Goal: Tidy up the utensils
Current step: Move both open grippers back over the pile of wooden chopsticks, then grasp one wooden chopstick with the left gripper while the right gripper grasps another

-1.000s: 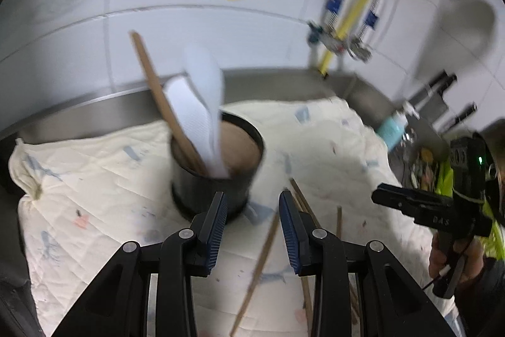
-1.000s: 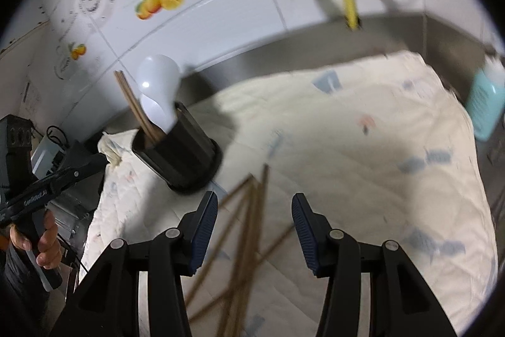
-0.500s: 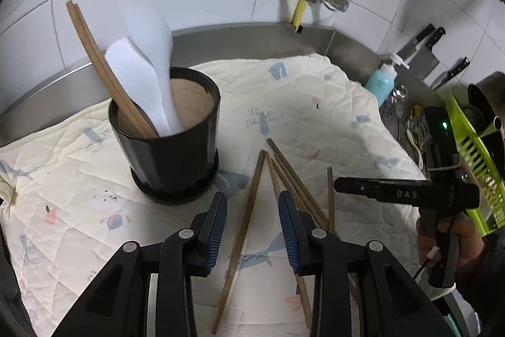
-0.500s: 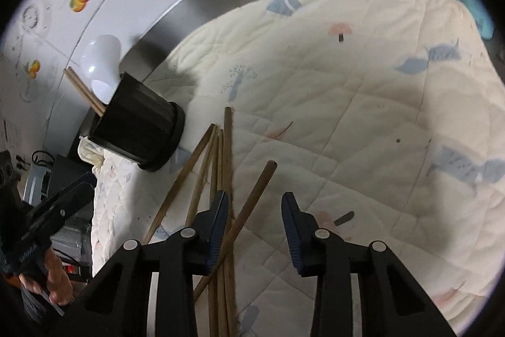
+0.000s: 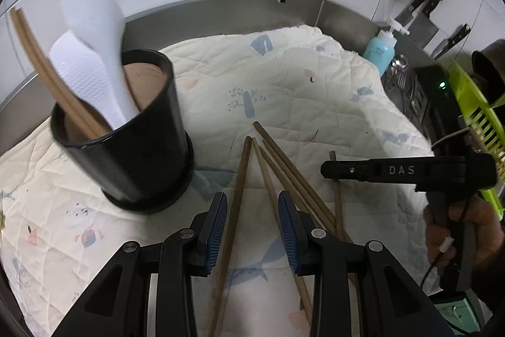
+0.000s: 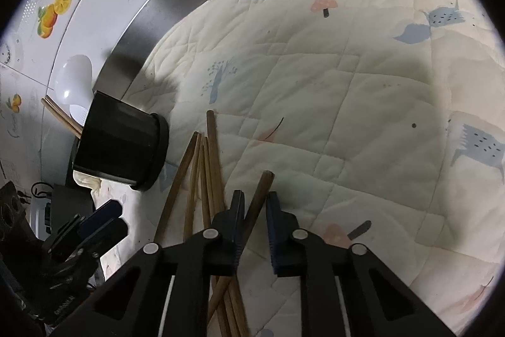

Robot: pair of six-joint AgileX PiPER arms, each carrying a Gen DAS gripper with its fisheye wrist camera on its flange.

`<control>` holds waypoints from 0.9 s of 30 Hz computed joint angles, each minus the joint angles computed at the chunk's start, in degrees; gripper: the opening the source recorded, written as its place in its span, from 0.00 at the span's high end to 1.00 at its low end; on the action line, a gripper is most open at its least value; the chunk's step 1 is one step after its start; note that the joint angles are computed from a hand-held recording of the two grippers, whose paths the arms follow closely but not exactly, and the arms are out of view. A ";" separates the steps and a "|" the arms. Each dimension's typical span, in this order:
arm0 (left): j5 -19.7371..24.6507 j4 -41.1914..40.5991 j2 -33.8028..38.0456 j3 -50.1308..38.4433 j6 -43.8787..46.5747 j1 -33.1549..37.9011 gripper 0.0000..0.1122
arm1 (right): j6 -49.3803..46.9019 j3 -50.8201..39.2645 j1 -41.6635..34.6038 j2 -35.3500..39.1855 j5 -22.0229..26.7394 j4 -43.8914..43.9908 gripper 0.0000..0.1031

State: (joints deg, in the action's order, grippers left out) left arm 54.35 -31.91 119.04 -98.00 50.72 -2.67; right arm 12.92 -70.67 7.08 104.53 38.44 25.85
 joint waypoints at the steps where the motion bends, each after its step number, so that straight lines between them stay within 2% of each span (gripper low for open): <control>1: -0.90 0.59 0.37 -0.16 -0.37 -0.57 0.68 | 0.66 -0.18 0.10 0.00 0.06 -0.57 0.85; 7: -3.24 3.25 3.19 -2.94 -3.01 -3.10 0.69 | 2.16 -0.62 1.42 -0.75 1.32 -4.05 0.85; 12: -4.05 5.63 5.32 -4.67 -3.83 -4.90 0.81 | 0.40 1.38 1.18 -2.29 1.07 -2.94 0.85; 14: -4.68 6.83 6.32 -5.46 -4.52 -5.64 0.82 | -0.49 2.18 0.83 -2.93 1.15 -2.27 0.85; 27: -0.93 11.27 13.94 -14.89 -10.02 -6.87 0.85 | -3.15 3.42 -0.08 -3.49 0.79 0.58 0.85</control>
